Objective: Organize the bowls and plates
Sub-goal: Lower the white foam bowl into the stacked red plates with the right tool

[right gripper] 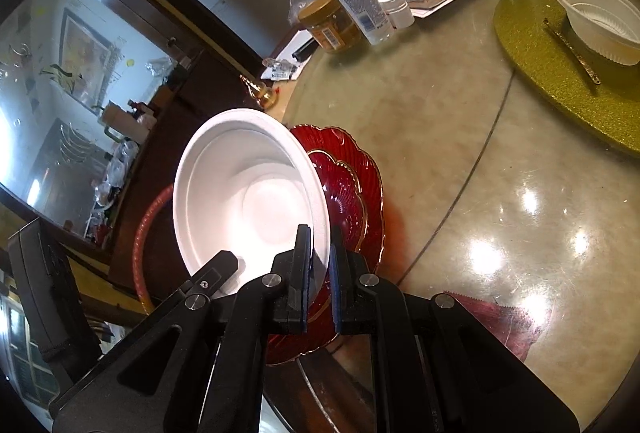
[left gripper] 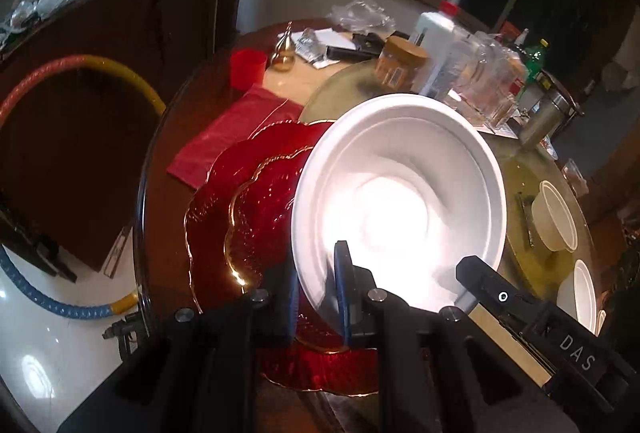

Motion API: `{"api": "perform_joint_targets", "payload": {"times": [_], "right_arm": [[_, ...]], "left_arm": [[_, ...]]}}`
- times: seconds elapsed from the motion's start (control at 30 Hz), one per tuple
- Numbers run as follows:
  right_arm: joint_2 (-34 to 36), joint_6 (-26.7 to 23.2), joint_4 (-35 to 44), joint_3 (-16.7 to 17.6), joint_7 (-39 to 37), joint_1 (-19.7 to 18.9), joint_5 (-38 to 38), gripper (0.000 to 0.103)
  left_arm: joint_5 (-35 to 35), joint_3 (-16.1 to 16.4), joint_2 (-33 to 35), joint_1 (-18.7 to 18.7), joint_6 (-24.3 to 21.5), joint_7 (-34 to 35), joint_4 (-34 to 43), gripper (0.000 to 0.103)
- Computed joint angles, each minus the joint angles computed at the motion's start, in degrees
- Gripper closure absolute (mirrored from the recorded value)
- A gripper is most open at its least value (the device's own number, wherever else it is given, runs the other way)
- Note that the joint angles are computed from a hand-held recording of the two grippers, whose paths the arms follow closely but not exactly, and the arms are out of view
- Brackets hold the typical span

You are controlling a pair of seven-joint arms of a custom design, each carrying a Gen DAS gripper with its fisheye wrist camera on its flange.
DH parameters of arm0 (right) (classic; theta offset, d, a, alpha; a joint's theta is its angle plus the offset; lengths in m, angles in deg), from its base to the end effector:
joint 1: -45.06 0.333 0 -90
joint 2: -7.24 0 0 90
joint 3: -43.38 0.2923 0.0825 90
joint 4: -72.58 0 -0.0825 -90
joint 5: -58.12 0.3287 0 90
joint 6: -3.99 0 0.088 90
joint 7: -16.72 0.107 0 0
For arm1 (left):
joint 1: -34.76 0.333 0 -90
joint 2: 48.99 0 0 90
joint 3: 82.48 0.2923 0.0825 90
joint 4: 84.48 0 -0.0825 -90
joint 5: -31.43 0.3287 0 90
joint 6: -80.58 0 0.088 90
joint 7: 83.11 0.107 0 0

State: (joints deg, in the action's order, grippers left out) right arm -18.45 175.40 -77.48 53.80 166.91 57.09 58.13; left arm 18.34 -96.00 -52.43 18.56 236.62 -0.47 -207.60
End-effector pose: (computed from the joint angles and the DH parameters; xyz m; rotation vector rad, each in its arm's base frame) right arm 0.3720 0.1604 0.5030 -1.0429 2.0835 -0.1644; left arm 0.4593 -0.2551 0.5030 -1.7825 2.2156 -0.9248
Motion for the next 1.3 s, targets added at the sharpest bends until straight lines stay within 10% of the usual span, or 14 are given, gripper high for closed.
{"api": "perform_joint_targets", "payload": {"times": [0.47, 0.63, 0.97, 1.17, 1.3], "right_arm": [[3.6, -3.7, 4.1, -0.4, -1.9, 0.7, -0.7, 0.093], [3.8, -5.1, 4.8, 0.3, -0.5, -0.2, -2.7, 0.092], [2.9, -5.8, 4.6, 1.0, 1.4, -1.0, -5.0, 0.092], [4.3, -13.8, 9.5, 1.0, -2.7, 0.4, -8.6, 0.091], [4.7, -27.7, 15.6, 6.3, 1.0, -3.1, -21.1, 0.057]], "left_arm": [[2.5, 0.3, 0.1, 0.8, -0.7, -2.8, 0.1, 0.088], [2.1, 0.4, 0.1, 1.0, -1.0, -3.1, 0.0, 0.061], [0.1, 0.8, -1.6, 0.9, 1.8, -2.2, -1.9, 0.052], [0.5, 0.7, -2.5, 0.7, 3.7, -2.3, -2.9, 0.048], [4.2, 0.1, -3.4, 1.2, 6.0, -5.2, -4.2, 0.034]]}}
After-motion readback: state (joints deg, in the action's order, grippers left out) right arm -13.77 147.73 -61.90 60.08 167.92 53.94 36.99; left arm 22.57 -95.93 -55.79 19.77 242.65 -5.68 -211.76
